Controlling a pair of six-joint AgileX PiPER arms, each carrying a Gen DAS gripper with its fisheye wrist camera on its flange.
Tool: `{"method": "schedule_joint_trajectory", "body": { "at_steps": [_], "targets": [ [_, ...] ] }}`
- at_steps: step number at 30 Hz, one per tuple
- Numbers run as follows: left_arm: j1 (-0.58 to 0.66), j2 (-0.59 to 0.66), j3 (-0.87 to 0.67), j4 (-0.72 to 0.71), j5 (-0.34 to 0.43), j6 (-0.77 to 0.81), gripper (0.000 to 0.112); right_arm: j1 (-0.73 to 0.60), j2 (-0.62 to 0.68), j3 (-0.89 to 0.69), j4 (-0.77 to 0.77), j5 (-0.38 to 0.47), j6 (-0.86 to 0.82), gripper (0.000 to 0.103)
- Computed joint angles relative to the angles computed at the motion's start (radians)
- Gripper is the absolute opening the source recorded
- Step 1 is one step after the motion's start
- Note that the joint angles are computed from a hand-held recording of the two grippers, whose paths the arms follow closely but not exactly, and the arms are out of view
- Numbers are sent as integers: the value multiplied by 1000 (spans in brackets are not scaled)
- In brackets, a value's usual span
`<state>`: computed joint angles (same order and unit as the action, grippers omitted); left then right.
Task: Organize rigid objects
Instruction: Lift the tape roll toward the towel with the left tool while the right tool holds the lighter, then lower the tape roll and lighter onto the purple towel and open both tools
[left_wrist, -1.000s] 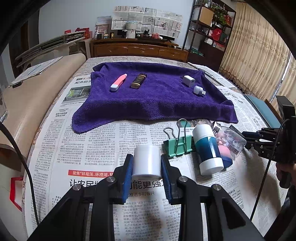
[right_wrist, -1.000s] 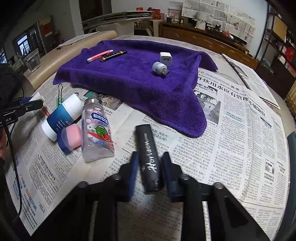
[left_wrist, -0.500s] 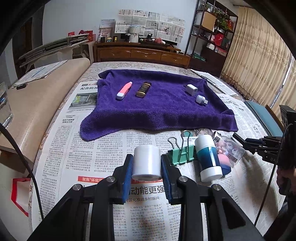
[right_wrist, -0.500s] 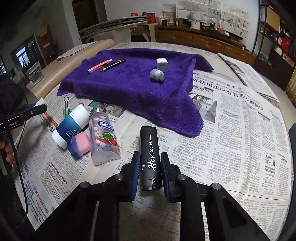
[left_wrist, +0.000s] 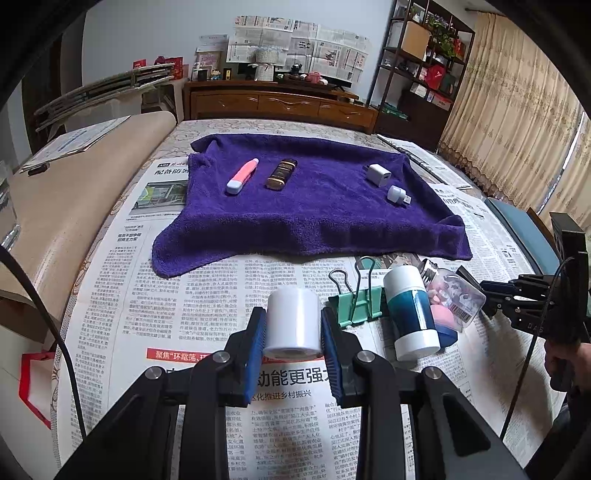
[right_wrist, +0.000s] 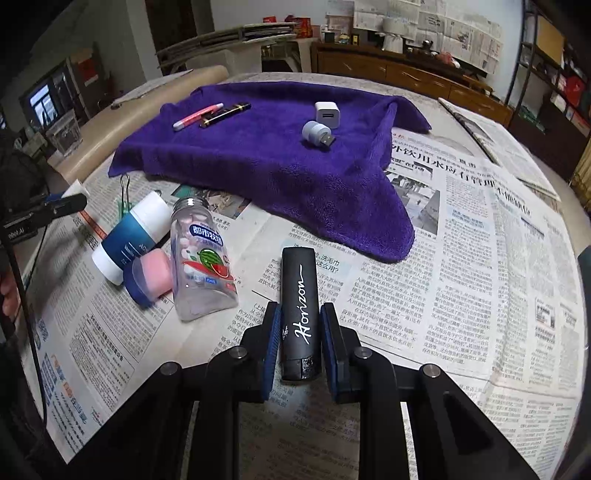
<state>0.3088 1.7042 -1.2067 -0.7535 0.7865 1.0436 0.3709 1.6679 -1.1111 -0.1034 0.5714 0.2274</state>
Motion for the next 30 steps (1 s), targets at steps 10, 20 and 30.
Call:
{"method": "schedule_joint_trajectory", "body": {
  "at_steps": [10, 20, 30],
  "targets": [
    [4, -3, -2, 0, 9, 2, 28, 33, 10, -4, -106, -9, 98, 21],
    [17, 8, -56, 0, 36, -22, 28, 21, -55, 2, 5, -17, 29, 21],
    [-61, 154, -384, 110, 125, -204, 28, -56, -10, -196, 167, 46, -104, 21]
  ]
}}
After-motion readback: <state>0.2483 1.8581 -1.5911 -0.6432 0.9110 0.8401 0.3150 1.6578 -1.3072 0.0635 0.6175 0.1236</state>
